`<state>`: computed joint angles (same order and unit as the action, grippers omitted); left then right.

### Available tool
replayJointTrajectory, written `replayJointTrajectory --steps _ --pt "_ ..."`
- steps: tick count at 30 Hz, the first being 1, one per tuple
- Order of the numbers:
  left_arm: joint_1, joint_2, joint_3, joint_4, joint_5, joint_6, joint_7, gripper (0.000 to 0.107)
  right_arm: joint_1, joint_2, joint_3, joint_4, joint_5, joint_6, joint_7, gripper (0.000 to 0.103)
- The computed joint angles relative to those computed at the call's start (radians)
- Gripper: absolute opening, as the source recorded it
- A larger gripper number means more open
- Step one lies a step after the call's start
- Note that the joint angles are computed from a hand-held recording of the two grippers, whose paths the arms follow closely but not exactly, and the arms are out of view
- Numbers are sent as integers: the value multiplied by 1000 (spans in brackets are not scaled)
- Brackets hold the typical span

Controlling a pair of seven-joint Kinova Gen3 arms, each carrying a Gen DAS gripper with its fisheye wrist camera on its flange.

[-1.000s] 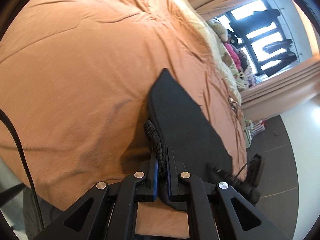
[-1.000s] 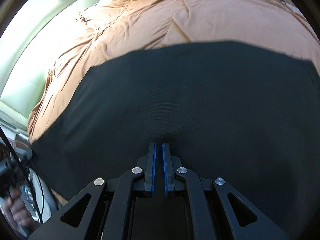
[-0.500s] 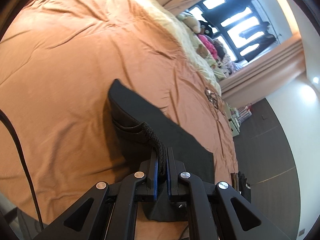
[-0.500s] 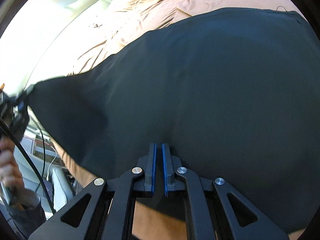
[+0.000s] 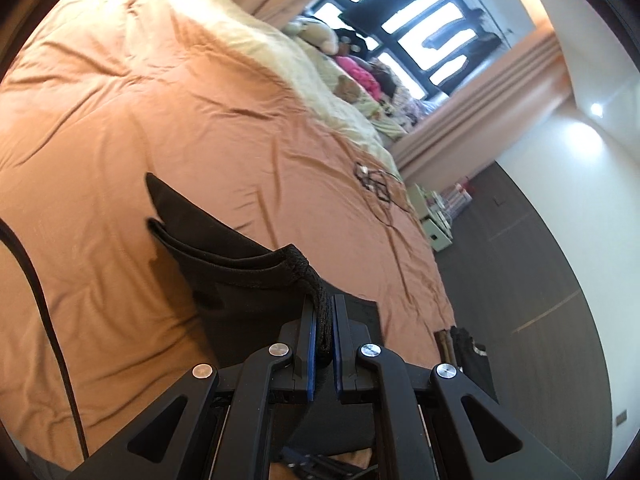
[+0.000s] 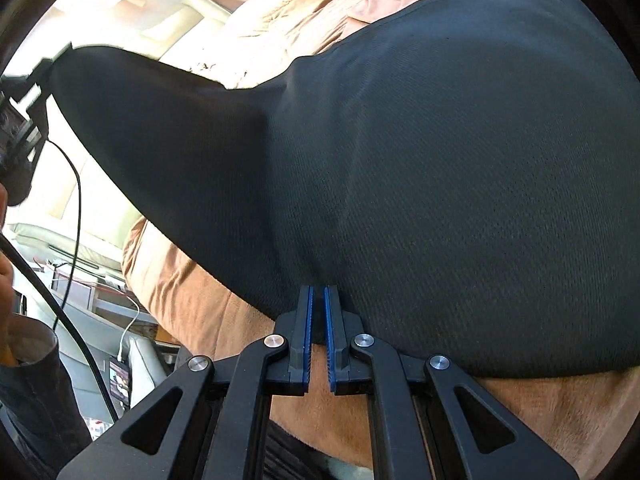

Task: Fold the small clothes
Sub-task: 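Carry the held edge over the shirt with both tools, folding it in half, then open both tools to release the folded edge onto the shirt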

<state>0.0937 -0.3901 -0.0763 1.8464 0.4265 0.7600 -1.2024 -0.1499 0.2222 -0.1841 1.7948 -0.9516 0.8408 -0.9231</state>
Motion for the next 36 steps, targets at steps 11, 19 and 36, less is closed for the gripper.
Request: replayJointTrajectory --steps 11,19,36 --pt "67 122 114 -126 -22 -11 -4 6 57 -73 45 80 -67 53 79 3" --pt "121 237 177 -216 -36 18 -48 6 107 -195 145 125 -19 62 111 3" --pt "257 467 285 -368 -175 81 23 9 154 -363 291 247 -19 49 146 78"
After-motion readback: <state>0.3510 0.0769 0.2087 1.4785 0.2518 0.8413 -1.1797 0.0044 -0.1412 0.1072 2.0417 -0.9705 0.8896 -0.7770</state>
